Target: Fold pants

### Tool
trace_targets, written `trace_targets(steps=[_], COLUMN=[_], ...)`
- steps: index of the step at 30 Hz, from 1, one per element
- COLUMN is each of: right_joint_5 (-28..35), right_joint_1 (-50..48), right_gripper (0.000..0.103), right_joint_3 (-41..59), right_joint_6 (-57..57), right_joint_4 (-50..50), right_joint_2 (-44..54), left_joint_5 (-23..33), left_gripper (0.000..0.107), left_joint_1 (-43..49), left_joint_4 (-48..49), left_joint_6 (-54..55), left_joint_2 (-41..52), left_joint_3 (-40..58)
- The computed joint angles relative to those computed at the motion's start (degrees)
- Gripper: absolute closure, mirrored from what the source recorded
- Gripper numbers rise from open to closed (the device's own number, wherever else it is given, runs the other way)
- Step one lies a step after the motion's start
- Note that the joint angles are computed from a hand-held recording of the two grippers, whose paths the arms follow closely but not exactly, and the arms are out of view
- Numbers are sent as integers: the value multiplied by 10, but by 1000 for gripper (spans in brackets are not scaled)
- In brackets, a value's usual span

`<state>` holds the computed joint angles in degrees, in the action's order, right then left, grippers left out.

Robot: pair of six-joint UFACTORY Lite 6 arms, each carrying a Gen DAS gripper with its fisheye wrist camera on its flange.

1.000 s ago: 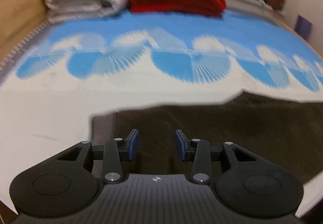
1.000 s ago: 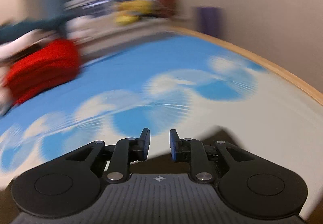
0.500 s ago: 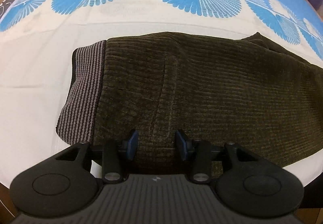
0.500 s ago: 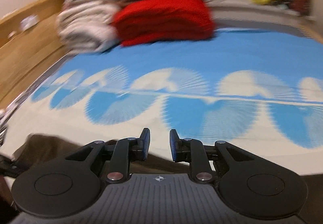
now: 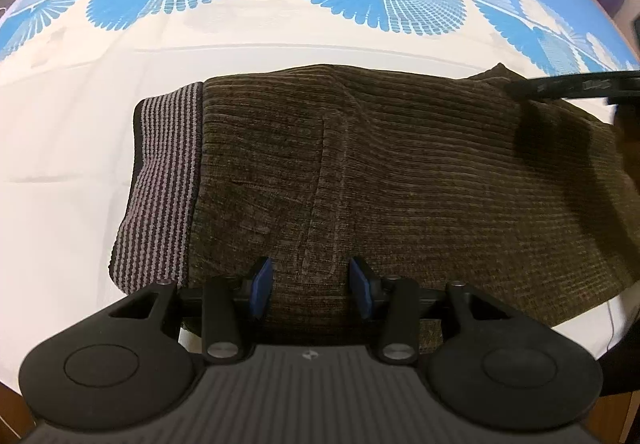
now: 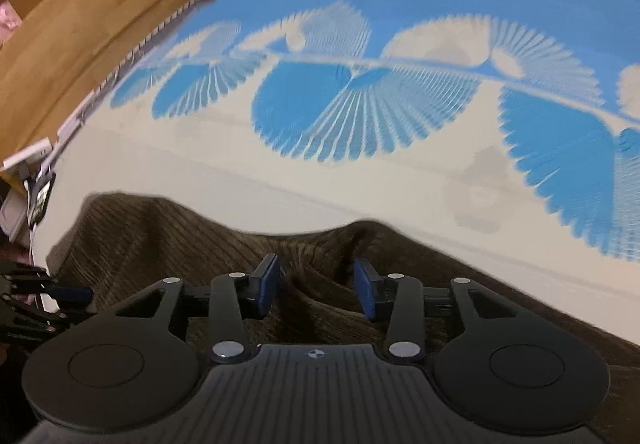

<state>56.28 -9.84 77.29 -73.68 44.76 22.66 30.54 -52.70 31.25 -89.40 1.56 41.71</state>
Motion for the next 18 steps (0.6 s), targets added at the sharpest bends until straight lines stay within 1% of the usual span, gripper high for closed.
trace_targets(steps=[3,5,6,7,9,10,11,12,13,14,15,16,17,18], right_joint_5=[-31,-26,-19,0,28,53,89,101,89,53,-7,-52,-73,-70], right_joint_1=[27,34,36,37,37,30,19,13,9,7,4,4,0,-8], right_gripper=[54,54,71,85,88,88,89,89,89,89,84,84,84,84], right_joint_3=[10,27,38,57,96,127,175,202,213,207,191,189,195,209], right_joint_6=[10,22,22,18,-2,-1,17,30,40,41,48,76,104,123], right_joint_4=[-9,-12,-12,-15,-10,4,24,38,48,57,64,61,62,67], right_joint_2=[37,58,66,77,87,96,116,128,132,125,109,106,115,127], left_joint_5=[-14,-22,-24,-27,-33,-34,-36,-37,-38,-38,-35,-33,-30,-28], left_gripper=[59,59,59,59,59,59,59,59,59,59,59,59,59,59], left_joint_1=[5,9,12,14,17,19,19,20,22,21,18,17,14,12], left_joint_4=[1,-1,-2,-2,-2,-1,2,7,2,3,2,2,4,5], left_joint_6=[7,15,21,25,29,30,29,26,33,30,30,29,26,25], left_joint_2=[-16,-20,-22,-23,-23,-25,-26,-27,-26,-25,-24,-22,-22,-24], left_joint_3=[-17,-22,-24,-25,-28,-30,-31,-33,-31,-31,-30,-28,-26,-26])
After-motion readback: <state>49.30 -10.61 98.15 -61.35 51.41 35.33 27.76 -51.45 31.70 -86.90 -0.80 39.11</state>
